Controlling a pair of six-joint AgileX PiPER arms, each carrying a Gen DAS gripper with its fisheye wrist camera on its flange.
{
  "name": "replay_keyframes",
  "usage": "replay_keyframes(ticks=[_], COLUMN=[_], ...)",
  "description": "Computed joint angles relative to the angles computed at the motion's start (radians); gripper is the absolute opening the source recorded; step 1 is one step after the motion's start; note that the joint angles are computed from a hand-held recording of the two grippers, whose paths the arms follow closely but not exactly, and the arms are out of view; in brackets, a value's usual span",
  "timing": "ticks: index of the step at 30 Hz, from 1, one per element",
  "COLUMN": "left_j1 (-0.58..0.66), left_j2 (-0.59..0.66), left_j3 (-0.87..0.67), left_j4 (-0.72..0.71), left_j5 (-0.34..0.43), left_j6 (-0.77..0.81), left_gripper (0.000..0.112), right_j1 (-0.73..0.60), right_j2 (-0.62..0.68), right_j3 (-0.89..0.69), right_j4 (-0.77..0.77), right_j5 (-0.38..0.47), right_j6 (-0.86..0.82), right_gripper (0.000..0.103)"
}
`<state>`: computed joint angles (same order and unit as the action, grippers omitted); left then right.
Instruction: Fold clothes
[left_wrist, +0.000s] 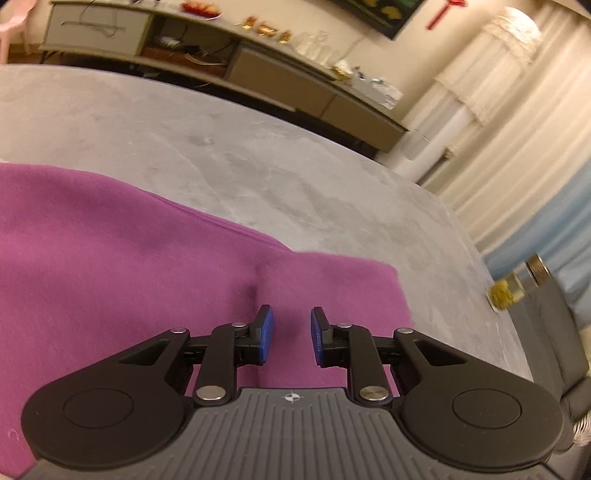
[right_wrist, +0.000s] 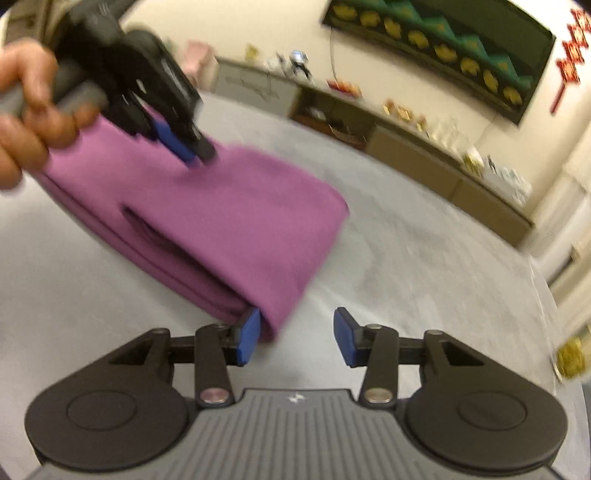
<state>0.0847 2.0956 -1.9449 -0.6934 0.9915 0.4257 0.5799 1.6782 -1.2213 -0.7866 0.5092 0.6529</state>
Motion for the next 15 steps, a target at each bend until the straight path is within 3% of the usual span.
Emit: replay_keyframes(ticks=[2, 5, 7, 9, 15], left_j1=[-0.019, -0.054, -0.066, -0.071, -0.064], left_j2=[-0.030, -0.065, -0.089, -0.105, -0.196], left_j3=[0.067, 0.158, 0.201, 0.222, 0.314], left_j4=[0.013, 0.053, 0.064, 0.078, 0.004], left_j5=[-0.040, -0.130, -0.179, -0.201, -0.246], left_j6=[0.047, 0.092, 0.128, 0.132, 0.258], left_gripper=[0.023, 0.023, 0.023, 0.023, 0.023], right_j1=[0.017, 0.002, -0.017, -0.051, -0.191], right_j2=[-0.013, 0.005, 0.046, 0.079, -0.010], right_j3=[0.016, -0.017, -0.073, -0.121, -0.147], right_j4=[-0.066, 0.025, 0.169, 0.319, 0.806], right_j5=[-0.034, -0.051, 0.017, 0.082, -0.052], right_j6=[0.038, -0.076, -0.209, -0.322, -0.614], right_gripper=[0.044, 0.040, 0.031, 0.030, 0.030])
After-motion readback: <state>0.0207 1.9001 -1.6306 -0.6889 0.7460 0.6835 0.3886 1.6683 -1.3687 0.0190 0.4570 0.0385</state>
